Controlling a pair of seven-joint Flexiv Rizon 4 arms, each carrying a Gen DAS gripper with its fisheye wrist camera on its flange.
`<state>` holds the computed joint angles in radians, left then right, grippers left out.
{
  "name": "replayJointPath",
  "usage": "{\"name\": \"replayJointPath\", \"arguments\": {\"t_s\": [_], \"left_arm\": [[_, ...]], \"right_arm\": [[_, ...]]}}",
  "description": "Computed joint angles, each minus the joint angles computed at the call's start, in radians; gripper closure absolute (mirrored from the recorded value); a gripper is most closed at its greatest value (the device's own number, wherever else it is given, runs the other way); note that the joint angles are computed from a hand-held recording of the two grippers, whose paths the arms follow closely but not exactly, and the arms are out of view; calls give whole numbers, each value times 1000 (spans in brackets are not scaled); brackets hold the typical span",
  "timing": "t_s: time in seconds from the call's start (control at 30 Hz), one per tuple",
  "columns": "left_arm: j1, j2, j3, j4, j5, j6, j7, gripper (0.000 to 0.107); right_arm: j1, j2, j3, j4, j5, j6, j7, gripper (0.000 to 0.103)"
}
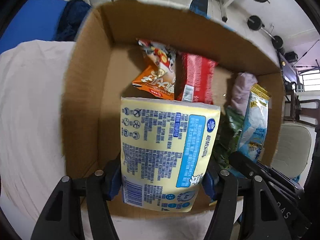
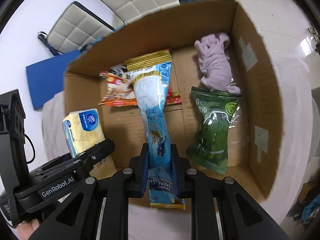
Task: Organize soft objects
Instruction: 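Carry the milk carton and stick pack over the box with both tools, then open both tools to place the carton and stick pack in the box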
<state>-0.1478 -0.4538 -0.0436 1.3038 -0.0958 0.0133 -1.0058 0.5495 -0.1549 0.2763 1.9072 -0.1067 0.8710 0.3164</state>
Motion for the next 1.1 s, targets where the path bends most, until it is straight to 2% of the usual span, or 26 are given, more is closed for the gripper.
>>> {"name": "replayJointPath", "arguments": {"t_s": [0.23,0.37,0.43,0.47,0.5,0.6,0.63,0.7,0.77,0.83,0.97,1.1], "left_arm": [[-17,-59,7,-25,38,-37,-33,44],[-9,-63,11,-20,29,-37,-60,44],[-14,-48,14,-5,51,-15,-50,36],[-14,-42,14,4,53,-1,-45,33],[-14,-31,15,16,56,13,-39,28],[-10,-3,17,46,58,44,-31,23],[-7,7,17,57,56,56,-28,22],[-3,35,17,86,57,81,-9,10],[1,76,20,130,58,122,12,8],[5,120,22,181,60,183,40,6],[15,190,19,255,36,268,82,4],[15,228,12,283,12,286,93,4]], "right_arm": [[-22,-81,5,4,89,75,-112,81],[-32,-105,16,-17,142,58,-185,75],[-31,-109,16,-27,155,32,-205,71],[-30,-110,15,-28,158,32,-213,68],[-30,-110,17,-32,168,22,-223,61],[-21,-100,11,-30,160,1,-218,49],[-17,-95,10,-29,155,-17,-213,48],[-6,-86,7,-35,132,-56,-198,47],[1,-81,7,-49,118,-111,-192,46],[10,-71,8,-56,99,-156,-185,40],[29,-67,7,-81,62,-244,-166,24],[48,-57,9,-87,26,-282,-132,1]]}}
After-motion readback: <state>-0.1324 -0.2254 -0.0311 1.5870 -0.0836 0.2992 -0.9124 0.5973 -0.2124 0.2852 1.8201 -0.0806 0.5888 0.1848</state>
